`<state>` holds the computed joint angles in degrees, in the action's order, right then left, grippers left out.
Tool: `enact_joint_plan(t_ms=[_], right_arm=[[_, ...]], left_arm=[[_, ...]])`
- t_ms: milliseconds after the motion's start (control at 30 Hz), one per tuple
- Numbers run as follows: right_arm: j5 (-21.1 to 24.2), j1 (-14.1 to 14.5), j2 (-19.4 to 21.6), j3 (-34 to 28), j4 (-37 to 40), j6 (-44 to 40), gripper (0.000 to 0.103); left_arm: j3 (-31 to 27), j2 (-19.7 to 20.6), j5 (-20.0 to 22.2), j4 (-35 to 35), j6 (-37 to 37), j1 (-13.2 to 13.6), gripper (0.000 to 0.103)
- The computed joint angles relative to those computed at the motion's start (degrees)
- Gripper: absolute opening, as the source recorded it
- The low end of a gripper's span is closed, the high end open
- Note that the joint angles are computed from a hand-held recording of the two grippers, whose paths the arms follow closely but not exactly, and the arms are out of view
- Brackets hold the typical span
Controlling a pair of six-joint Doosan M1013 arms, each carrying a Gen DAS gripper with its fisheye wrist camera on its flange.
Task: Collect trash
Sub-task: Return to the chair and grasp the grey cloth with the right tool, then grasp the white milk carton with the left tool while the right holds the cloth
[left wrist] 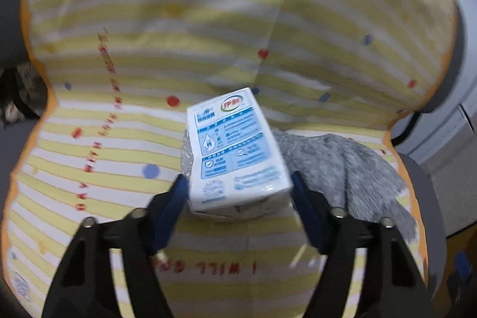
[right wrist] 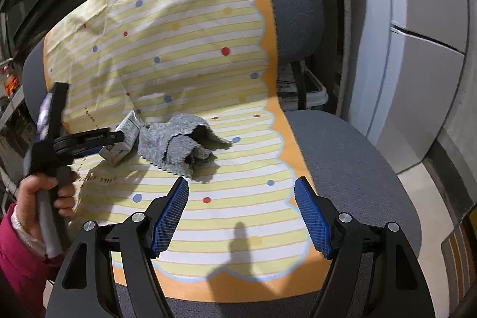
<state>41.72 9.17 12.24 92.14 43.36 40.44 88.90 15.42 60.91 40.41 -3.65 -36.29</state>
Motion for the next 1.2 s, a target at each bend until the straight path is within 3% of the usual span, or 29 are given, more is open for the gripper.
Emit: enact_joint_plan(t_ms=[67,100,233,433,467,500,533,700,733,767,800,833,867,1000,1067,1200], right_arm=[[0.5,0.7,0.3,-0.5,0.2,-0.3,0.074],[0.7,1.0,0.5,-0.8,0.2,-0.2,0.074],[2.0,2.7,1.9,-2.7,-0.1,0.8,0.074],[3.0,5.3,4.5,-6.4,-1.1,2.3,0.077],[3.1,5.7,5.3,-7.3,-1.4,2.5,0.081],[3.2,6.1,6.0,-8.1,-1.9,2.8,0.082],[3.7,6.7,7.3,-9.5,-2.9,3.9,0.082],[7.0,9.0,11.9,-14.7,-8.5,9.9,0.081],[7.8,9.2,12.4,-15.1,-9.3,10.3,0.074],[9.4,9.5,13.0,-15.7,-10.1,10.5,0.056],[10.5,9.7,13.2,-15.7,-10.5,10.5,0.044],[11.4,9.6,13.1,-15.4,-10.0,9.6,0.023],[11.0,9.3,12.1,-14.0,-7.9,7.2,0.017],[7.2,6.3,6.2,-7.8,3.1,-2.6,0.014],[0.9,4.2,2.2,-4.4,8.4,-5.7,0.014],[-6.9,2.2,-1.6,-2.2,7.3,-4.0,0.014]], left_arm=[[0.6,-1.0,2.2,3.9,0.7,-2.3,0.032],[0.8,-1.3,3.4,5.0,0.8,-3.3,0.022],[3.9,-4.0,1.5,5.8,1.0,-5.6,0.02],[8.8,-8.2,-3.9,3.9,1.0,-6.2,0.021],[9.0,-8.4,-3.8,3.2,1.2,-6.3,0.03],[8.9,-8.2,-3.8,3.3,1.0,-6.0,0.047],[9.3,-8.4,-3.4,4.3,-0.2,-6.2,0.053],[11.0,-9.5,-3.2,5.9,-4.1,-6.0,0.061],[11.2,-9.6,-3.0,6.2,-4.4,-6.0,0.061],[11.2,-9.6,-2.7,6.2,-4.5,-6.0,0.062],[11.3,-9.6,-2.2,6.2,-4.6,-6.0,0.062],[11.4,-9.7,-1.8,6.1,-4.9,-6.0,0.062],[11.5,-9.8,-1.6,6.1,-5.2,-6.1,0.063],[12.2,-10.4,-0.4,6.1,-6.5,-6.4,0.067],[12.3,-10.6,0.3,6.8,-7.4,-6.7,0.074],[11.3,-9.9,1.3,7.7,-8.2,-6.7,0.088]])
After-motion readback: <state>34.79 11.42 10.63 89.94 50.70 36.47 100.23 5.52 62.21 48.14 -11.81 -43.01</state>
